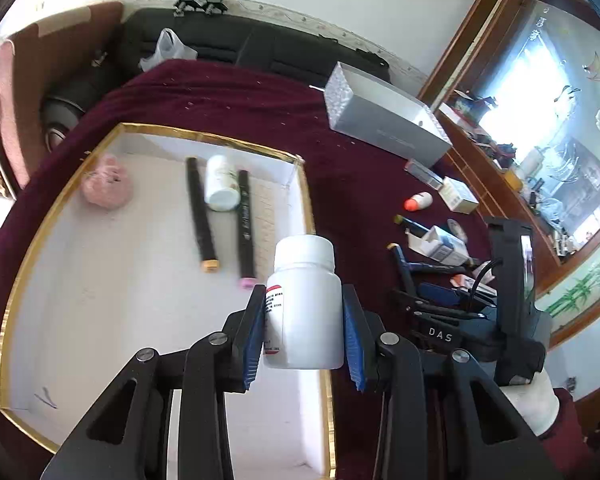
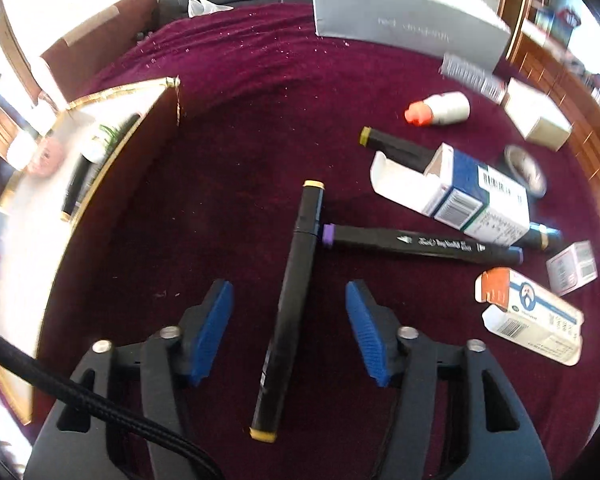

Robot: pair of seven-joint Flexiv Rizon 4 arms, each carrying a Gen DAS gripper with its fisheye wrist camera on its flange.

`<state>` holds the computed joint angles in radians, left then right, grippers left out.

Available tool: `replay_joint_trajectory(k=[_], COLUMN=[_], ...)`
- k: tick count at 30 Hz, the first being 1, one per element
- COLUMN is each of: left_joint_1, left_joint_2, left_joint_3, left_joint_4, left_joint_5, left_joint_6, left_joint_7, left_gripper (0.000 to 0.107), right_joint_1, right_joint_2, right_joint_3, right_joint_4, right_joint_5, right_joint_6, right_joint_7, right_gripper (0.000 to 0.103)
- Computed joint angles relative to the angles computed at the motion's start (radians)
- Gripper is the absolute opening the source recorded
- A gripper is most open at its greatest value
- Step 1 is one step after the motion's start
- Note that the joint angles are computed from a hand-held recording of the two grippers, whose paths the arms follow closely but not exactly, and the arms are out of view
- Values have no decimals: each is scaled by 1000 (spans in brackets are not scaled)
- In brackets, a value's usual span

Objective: Organize objects
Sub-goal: 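Grasp the yellow-capped black marker with the right gripper, then carry bottle and marker into the tray and open both grippers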

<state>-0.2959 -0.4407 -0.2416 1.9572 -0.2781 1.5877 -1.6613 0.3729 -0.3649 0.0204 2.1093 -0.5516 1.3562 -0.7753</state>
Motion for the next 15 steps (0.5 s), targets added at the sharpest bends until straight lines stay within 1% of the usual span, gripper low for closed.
replay_joint_trajectory(k=[1,2,3,4,5,7,8,10,12,13,15], left_joint_1=[-20,-24,-7,11,20,46,65,124,152,155,146], left_joint_2=[5,10,16,23,28,39,44,52,56,61,65], left_joint_3=[32,43,30,17,16,3,-11,-64,-84,-82,-62], left_joint_4=[5,13,27,40,51,73,85,113,124,129,125], left_joint_5=[11,16,14,10,9,3,-2,-17,-22,-21,-18], left_joint_6=[6,15,26,31,34,44,50,66,68,68,61], left_joint_7=[-11,-17,-14,-11,-13,-14,-13,-4,-1,-2,-4], left_gripper=[31,31,31,31,31,31,31,31,31,31,31], right_joint_1=[49,70,74,61,27,-41,-47,-111,-166,-204,-240], right_joint_2=[1,3,5,1,-1,-8,-25,-24,-21,-18,-21], right_joint_3=[-63,-106,-117,-94,-55,33,56,150,232,287,344], right_joint_4=[13,28,38,26,21,7,-20,-30,-46,-60,-80], right_joint_5=[-72,-154,-171,-141,-107,4,43,163,265,344,394], right_joint_6=[6,36,58,54,60,67,64,84,96,106,115], right_joint_7=[59,129,152,132,109,39,22,-57,-128,-188,-229], right_gripper=[35,21,16,14,14,14,14,14,14,14,14])
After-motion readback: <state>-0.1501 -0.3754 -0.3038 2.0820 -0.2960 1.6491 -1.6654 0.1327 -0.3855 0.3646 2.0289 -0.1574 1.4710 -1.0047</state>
